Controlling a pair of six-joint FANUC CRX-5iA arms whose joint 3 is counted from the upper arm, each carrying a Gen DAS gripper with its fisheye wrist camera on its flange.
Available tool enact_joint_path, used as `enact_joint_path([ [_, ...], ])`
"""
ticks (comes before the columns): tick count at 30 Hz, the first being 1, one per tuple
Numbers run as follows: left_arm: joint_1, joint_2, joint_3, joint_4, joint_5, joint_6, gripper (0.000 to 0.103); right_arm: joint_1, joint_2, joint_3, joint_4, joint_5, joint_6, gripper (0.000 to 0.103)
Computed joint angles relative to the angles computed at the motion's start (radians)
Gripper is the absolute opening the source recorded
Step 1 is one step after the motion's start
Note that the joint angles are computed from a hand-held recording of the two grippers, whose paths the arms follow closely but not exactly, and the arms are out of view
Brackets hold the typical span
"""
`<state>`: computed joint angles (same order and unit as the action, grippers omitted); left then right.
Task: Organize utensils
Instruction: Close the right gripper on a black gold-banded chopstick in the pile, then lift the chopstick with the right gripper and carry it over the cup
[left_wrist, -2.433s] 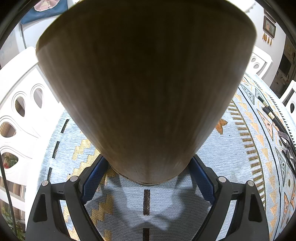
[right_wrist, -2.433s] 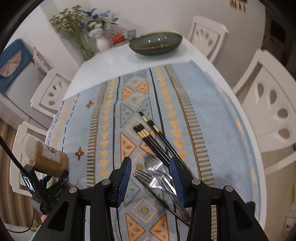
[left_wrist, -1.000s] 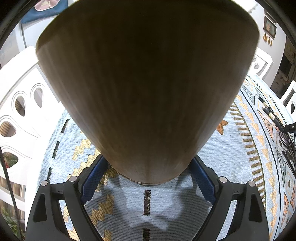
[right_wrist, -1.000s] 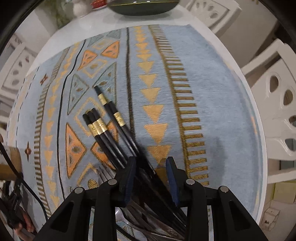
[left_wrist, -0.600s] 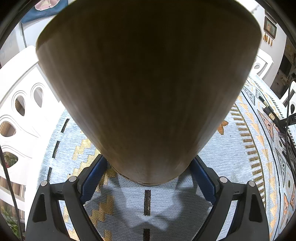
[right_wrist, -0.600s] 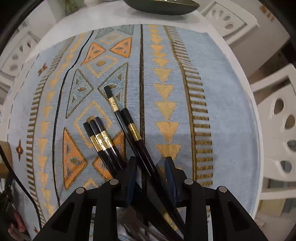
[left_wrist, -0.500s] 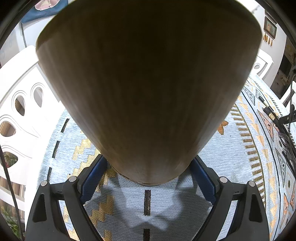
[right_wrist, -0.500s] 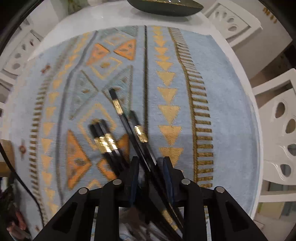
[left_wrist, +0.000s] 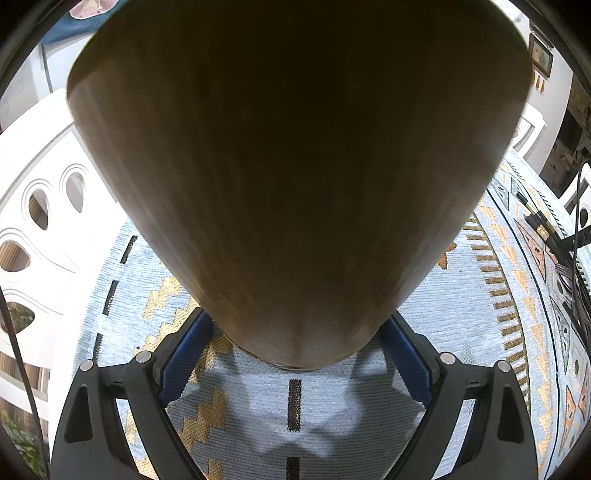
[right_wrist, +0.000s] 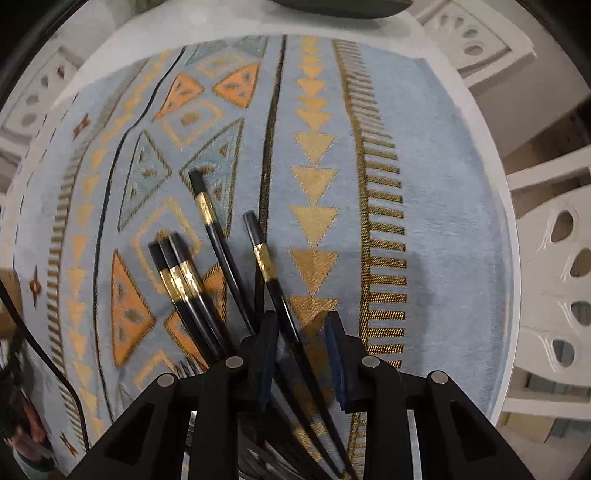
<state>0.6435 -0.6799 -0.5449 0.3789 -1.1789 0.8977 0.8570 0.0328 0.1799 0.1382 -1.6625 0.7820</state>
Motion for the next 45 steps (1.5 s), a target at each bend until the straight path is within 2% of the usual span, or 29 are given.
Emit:
enact_joint_path([
  [2,0.001,0.000,0.000,0.001,-0.001,-0.001,0.093,0.004,0.028,0.026,0.006,-0.028,0.039,0.025],
  [5,0.000,0.002,0.002,0.000,-0.001,0.000,0.093,-0.014,0.105,0.122,-0.028,-0.124,0.109,0.026],
  [7,0.002,0.001,0.001,0.001,-0.002,-0.002,0.094,-0.050,0.176,0.211,-0.058,-0.218,0.131,0.042],
  [9,-0.001,0.003,0.003,0.000,0.000,0.002,0.094,-0.065,0.232,0.252,-0.025,-0.295,0.150,0.084],
  [10,0.003,0.001,0.001,0.002,-0.002,-0.002,0.094,-0.073,0.240,0.250,-0.014,-0.301,0.171,0.090],
  [11,-0.001,0.003,0.003,0.000,0.000,0.001,0.094,-0.086,0.234,0.246,-0.030,-0.291,0.185,0.092],
  [13,-0.001,0.004,0.003,0.000,0.000,0.002,0.094,-0.103,0.189,0.221,-0.074,-0.227,0.192,0.078],
  [14,-0.001,0.003,0.003,-0.001,0.000,0.001,0.094,-0.109,0.161,0.207,-0.107,-0.189,0.189,0.060],
  [15,-0.002,0.004,0.004,-0.001,0.000,0.002,0.094,-0.103,0.140,0.191,-0.114,-0.165,0.183,0.052],
  [16,0.001,0.002,0.002,0.000,-0.001,-0.001,0.094,-0.084,0.129,0.172,-0.091,-0.150,0.177,0.051],
  [17,0.001,0.003,0.003,-0.001,-0.001,-0.001,0.094,-0.059,0.120,0.153,-0.061,-0.133,0.170,0.045],
  [18,-0.002,0.005,0.004,-0.002,0.000,0.002,0.094,-0.045,0.115,0.146,-0.056,-0.123,0.159,0.035],
  [19,0.002,0.003,0.003,-0.001,-0.002,-0.001,0.094,-0.030,0.114,0.141,-0.043,-0.118,0.149,0.032],
  [22,0.003,0.004,0.003,0.001,-0.001,-0.003,0.094,-0.001,0.128,0.146,-0.011,-0.130,0.147,0.028],
  [27,0.000,0.006,0.004,-0.001,0.000,-0.001,0.094,-0.067,0.164,0.215,-0.094,-0.158,0.176,0.027],
  [29,0.003,0.005,0.003,0.001,-0.001,-0.003,0.094,-0.086,0.149,0.202,-0.108,-0.131,0.197,0.027],
  [31,0.004,0.005,0.003,0.002,-0.001,-0.004,0.094,-0.110,0.127,0.183,-0.121,-0.100,0.225,0.021],
  [33,-0.001,0.007,0.005,-0.001,0.001,0.000,0.094,-0.124,0.089,0.148,-0.135,-0.070,0.231,0.008],
  [37,-0.001,0.008,0.005,-0.002,0.001,0.000,0.094,-0.136,0.002,0.089,-0.184,0.053,0.250,0.008],
  [40,-0.002,0.008,0.006,-0.002,0.001,0.001,0.094,-0.089,-0.040,0.051,-0.119,0.087,0.208,0.008],
  [45,-0.003,0.010,0.007,-0.003,0.002,0.002,0.094,-0.001,-0.165,-0.021,-0.036,0.201,0.093,0.009],
])
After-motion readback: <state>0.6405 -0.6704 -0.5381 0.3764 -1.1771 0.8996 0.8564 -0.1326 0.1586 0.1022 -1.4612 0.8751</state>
